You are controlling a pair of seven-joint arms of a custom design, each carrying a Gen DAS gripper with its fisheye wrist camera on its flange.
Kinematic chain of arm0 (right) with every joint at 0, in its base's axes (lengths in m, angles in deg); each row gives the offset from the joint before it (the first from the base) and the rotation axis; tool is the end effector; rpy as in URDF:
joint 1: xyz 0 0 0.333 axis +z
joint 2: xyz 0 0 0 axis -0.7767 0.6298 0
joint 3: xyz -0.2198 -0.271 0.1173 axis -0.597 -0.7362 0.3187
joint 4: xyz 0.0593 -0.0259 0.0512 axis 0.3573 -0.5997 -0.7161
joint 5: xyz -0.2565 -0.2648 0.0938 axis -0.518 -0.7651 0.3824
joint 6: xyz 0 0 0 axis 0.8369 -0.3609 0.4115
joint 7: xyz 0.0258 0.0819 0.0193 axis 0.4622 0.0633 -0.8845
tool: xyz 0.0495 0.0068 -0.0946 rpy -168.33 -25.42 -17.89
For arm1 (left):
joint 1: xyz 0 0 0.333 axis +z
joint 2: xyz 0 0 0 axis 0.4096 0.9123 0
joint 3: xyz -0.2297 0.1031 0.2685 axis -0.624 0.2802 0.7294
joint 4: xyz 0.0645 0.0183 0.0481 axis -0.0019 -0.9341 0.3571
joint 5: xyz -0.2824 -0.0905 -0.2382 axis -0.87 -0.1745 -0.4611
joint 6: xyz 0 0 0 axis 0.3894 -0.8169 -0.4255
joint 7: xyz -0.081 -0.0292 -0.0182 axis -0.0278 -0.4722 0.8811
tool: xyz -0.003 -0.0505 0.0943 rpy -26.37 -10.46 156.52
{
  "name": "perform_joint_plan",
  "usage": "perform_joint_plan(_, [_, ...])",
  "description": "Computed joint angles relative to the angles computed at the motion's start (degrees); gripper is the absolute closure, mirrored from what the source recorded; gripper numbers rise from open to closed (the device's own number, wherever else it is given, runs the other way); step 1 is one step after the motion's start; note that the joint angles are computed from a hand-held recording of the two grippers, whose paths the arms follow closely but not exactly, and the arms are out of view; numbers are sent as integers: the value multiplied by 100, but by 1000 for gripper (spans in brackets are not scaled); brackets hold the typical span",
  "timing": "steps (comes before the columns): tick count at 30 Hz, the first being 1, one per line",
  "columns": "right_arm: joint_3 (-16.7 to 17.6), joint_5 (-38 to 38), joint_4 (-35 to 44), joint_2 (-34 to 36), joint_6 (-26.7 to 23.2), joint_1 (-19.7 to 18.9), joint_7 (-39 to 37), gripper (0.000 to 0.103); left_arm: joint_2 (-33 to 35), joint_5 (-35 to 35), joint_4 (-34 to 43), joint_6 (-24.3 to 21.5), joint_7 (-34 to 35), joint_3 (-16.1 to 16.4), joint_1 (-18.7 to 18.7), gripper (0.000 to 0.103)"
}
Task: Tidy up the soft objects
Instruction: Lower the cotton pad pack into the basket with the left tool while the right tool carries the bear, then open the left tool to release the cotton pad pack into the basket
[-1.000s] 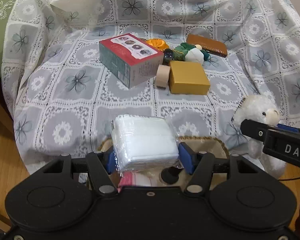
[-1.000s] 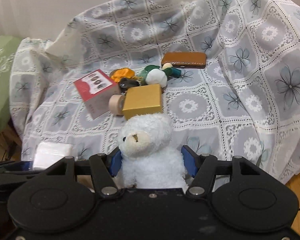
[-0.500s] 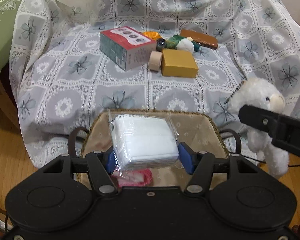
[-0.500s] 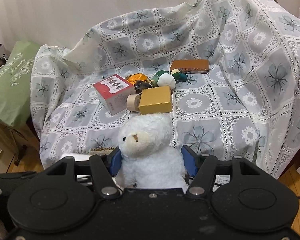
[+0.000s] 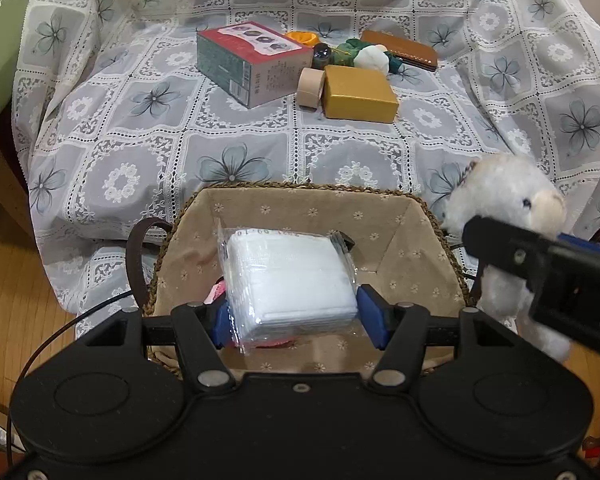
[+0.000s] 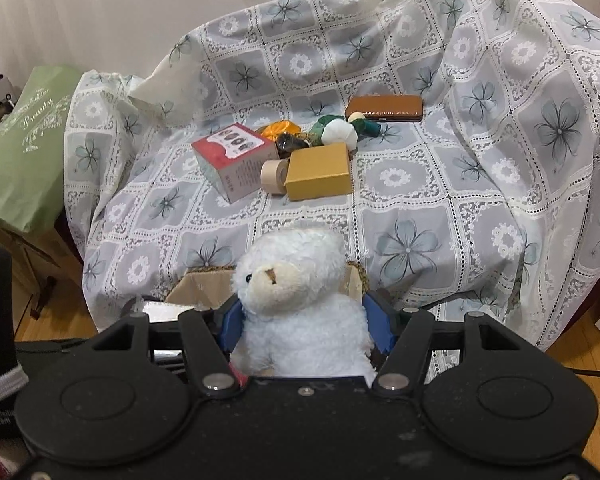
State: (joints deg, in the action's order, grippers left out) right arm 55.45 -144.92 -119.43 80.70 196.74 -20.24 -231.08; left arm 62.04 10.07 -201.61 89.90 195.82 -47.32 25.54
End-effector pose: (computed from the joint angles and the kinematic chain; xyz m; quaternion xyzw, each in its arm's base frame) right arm 0.4440 0.3474 0.3868 -0.4493 0.8180 -0.2373 0.2696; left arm 0.6044 -0.1091 0.3564 -0.4674 0.8387 -0.2688 0.0769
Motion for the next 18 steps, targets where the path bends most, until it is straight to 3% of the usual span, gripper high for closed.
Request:
perform_joint_plan(8, [-4, 165, 2, 22, -16, 22, -75, 42, 15, -251, 40, 27, 153, -62, 79, 45])
perform_joint_plan(13, [-11, 203, -15, 33, 21, 16, -60, 42, 25, -234, 17, 128, 171, -61, 32, 35])
perform_joint_plan(15, [-15, 219, -25, 31, 32, 12, -49, 42, 19, -313, 4, 178, 248, -106, 63, 24])
perform_joint_plan(18, [-20, 224, -40, 26, 45, 10, -17, 41, -3, -378, -54, 395, 325, -134, 48, 22])
